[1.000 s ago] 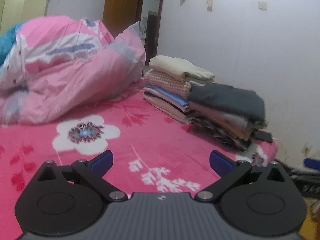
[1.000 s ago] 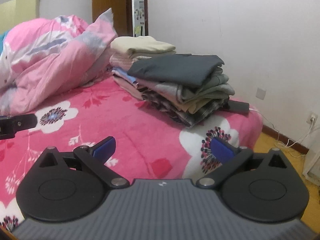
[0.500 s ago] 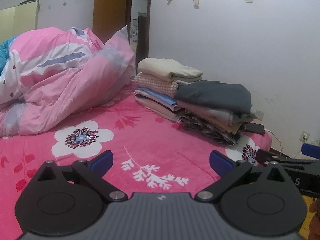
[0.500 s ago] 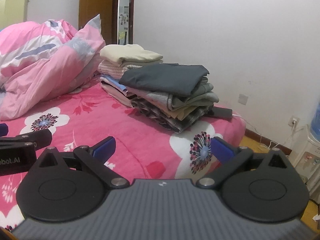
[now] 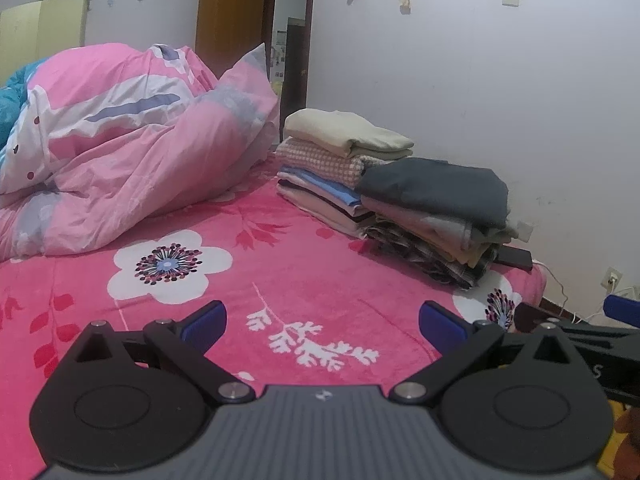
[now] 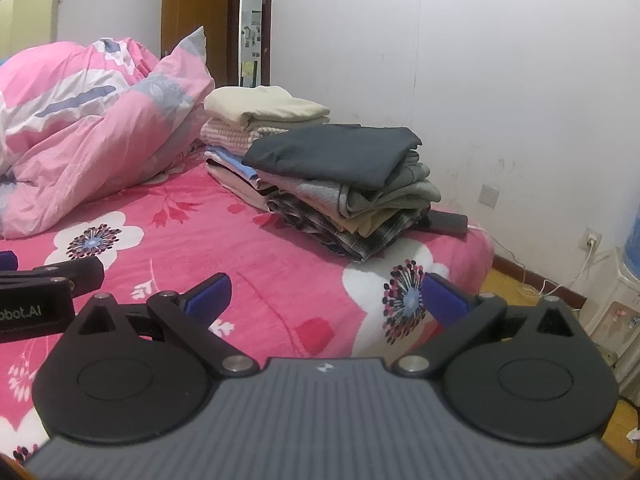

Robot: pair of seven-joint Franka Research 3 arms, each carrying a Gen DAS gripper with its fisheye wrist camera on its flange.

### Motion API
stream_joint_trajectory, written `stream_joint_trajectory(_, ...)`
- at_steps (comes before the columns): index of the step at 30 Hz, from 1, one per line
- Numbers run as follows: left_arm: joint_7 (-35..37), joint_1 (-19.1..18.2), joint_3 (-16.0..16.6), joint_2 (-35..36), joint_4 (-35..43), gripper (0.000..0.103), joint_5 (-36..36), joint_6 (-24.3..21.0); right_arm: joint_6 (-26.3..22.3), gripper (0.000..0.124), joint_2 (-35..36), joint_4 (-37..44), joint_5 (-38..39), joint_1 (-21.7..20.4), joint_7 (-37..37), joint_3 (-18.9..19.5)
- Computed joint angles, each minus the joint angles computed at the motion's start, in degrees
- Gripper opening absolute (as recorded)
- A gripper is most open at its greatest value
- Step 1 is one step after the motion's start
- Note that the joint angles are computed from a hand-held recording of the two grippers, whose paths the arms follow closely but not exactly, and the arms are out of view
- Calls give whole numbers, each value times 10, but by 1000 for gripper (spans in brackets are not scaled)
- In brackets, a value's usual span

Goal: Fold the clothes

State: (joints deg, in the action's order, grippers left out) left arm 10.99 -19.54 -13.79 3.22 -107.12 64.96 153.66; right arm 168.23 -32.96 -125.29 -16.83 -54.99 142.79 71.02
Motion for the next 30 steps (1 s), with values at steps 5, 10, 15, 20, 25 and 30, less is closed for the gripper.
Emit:
stream_joint_trajectory(5, -3, 0, -1, -2, -1, 103, 2, 1, 0, 102, 2, -1, -3, 5, -3, -2)
stream_joint_trajectory(10, 1, 2, 0, -4, -4, 103, -7, 7, 0, 102, 5, -3, -7, 10, -4, -5)
stream_joint_trajectory(15, 2, 4, 0, -6, -7, 103, -11, 12, -1, 102, 8, 0, -11, 10, -3, -4)
stream_joint_trajectory(20, 1, 6, -1, -8, -9, 103, -13, 13, -2, 102, 5, -1, -12, 12, 0, -6)
stream_joint_trajectory(25, 1, 7, -2, -10, -12, 103, -15, 13, -3, 102, 3, -3, -13, 17, 2, -9)
stream_joint_trajectory(30, -2, 7, -3, -10, -12, 103, -12, 12, -4, 102, 3, -1, -16, 18, 5, -11)
